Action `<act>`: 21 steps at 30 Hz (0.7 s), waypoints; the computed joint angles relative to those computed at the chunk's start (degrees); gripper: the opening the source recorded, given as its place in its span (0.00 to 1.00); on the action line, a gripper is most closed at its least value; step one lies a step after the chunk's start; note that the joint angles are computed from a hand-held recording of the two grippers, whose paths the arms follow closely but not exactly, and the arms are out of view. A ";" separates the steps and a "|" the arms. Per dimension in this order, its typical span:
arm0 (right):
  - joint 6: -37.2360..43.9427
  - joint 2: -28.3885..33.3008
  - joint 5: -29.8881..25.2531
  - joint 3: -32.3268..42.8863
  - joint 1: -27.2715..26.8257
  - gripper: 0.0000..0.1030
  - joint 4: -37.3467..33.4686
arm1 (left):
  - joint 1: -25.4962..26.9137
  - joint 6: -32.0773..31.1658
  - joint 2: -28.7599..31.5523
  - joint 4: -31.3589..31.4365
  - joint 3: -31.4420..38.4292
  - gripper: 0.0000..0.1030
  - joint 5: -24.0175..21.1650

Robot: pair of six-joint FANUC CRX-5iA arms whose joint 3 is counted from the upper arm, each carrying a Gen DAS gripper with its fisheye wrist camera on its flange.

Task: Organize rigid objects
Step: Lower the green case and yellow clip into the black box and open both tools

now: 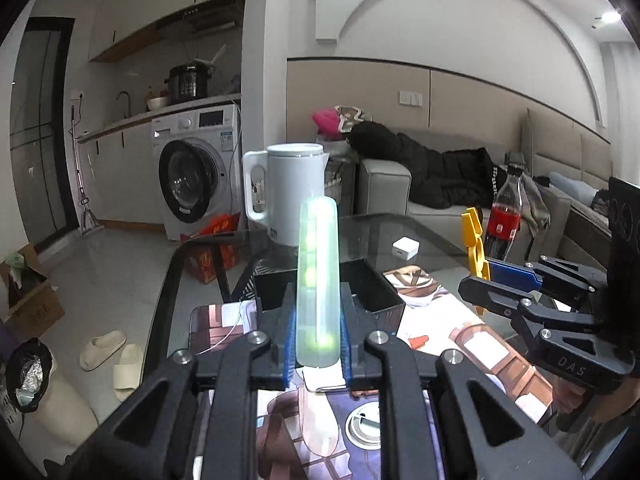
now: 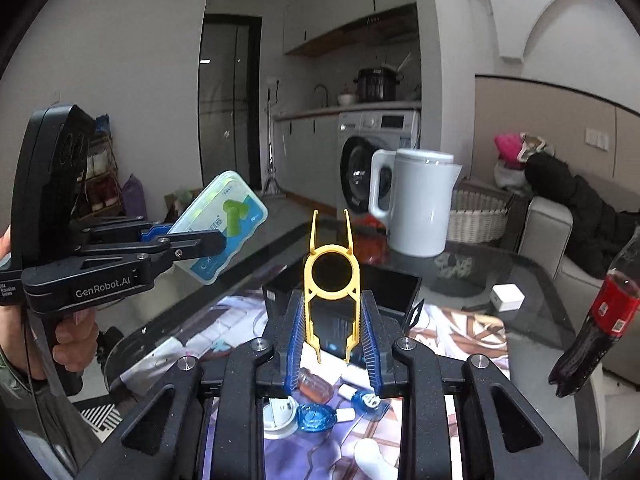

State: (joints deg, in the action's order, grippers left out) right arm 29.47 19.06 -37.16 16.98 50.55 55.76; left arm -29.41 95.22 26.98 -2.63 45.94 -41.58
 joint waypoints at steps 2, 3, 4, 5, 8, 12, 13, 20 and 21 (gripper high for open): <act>-4.85 -1.06 1.35 -2.59 -0.10 0.25 5.85 | 0.01 -0.72 -1.77 0.39 -2.99 0.14 2.80; -5.25 -1.29 1.60 -2.99 -0.01 0.25 6.79 | -0.02 -1.40 -2.14 0.62 -3.66 0.14 3.43; -4.99 -1.27 1.71 -2.96 0.12 0.25 7.09 | 0.08 -1.86 -2.08 0.84 -3.50 0.14 3.38; -5.44 -1.21 1.63 -2.99 0.18 0.25 7.87 | 0.08 -2.12 -2.02 0.96 -3.41 0.14 3.35; -5.45 -0.95 1.86 -2.62 0.11 0.25 8.67 | 0.21 -2.14 -2.04 0.61 -3.03 0.14 3.32; -4.75 0.28 1.57 -0.22 0.07 0.25 8.35 | -0.11 -0.45 -0.09 -1.22 0.67 0.14 2.50; -3.87 1.14 1.43 1.38 -0.10 0.25 7.45 | 0.07 0.15 0.86 -1.57 2.26 0.14 2.20; -0.96 7.67 0.40 12.33 -1.96 0.25 3.26 | 0.45 4.43 11.47 -3.98 19.67 0.14 -3.30; 0.21 8.92 -0.23 14.42 -2.08 0.25 2.15 | 0.21 5.39 13.15 -4.96 22.57 0.14 -4.57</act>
State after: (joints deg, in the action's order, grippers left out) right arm 29.68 27.98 -37.38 31.40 48.47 57.91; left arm -29.20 100.61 40.13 -7.59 68.52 -46.15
